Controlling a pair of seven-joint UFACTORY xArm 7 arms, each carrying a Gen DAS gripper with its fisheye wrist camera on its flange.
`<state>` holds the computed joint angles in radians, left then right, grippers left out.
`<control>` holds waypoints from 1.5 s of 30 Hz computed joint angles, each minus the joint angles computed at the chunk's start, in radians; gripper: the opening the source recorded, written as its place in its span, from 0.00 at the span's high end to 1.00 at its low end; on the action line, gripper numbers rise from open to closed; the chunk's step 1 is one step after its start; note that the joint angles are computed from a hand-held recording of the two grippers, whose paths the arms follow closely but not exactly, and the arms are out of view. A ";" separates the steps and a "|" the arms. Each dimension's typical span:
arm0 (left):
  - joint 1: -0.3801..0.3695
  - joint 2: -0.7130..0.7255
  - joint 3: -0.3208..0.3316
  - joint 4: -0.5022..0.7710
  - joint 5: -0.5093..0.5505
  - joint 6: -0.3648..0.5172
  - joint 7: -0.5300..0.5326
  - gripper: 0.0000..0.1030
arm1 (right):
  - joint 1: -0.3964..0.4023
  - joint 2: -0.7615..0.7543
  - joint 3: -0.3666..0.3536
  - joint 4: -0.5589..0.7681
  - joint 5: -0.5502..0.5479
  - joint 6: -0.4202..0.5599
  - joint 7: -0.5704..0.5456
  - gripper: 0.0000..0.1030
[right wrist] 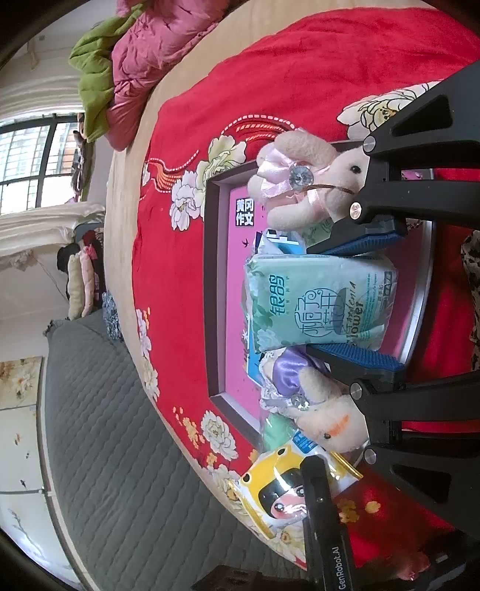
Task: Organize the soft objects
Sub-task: 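Lower the tissue pack into the box with the right gripper while the left holds the wipes pack above it, then open the right gripper on the tissue pack while the left lowers and releases the wipes pack in the box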
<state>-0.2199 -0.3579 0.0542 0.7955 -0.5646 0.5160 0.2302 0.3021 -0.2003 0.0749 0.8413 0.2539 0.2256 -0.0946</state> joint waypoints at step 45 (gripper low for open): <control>0.047 0.097 0.022 0.090 -0.342 0.163 0.178 0.84 | -0.025 -0.015 0.020 -0.019 -0.120 -0.026 0.083 0.43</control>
<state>-0.1732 -0.2610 0.0761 0.8860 -0.9064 0.6790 0.4085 0.2768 -0.2157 0.0944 0.8222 0.1335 0.1992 -0.0116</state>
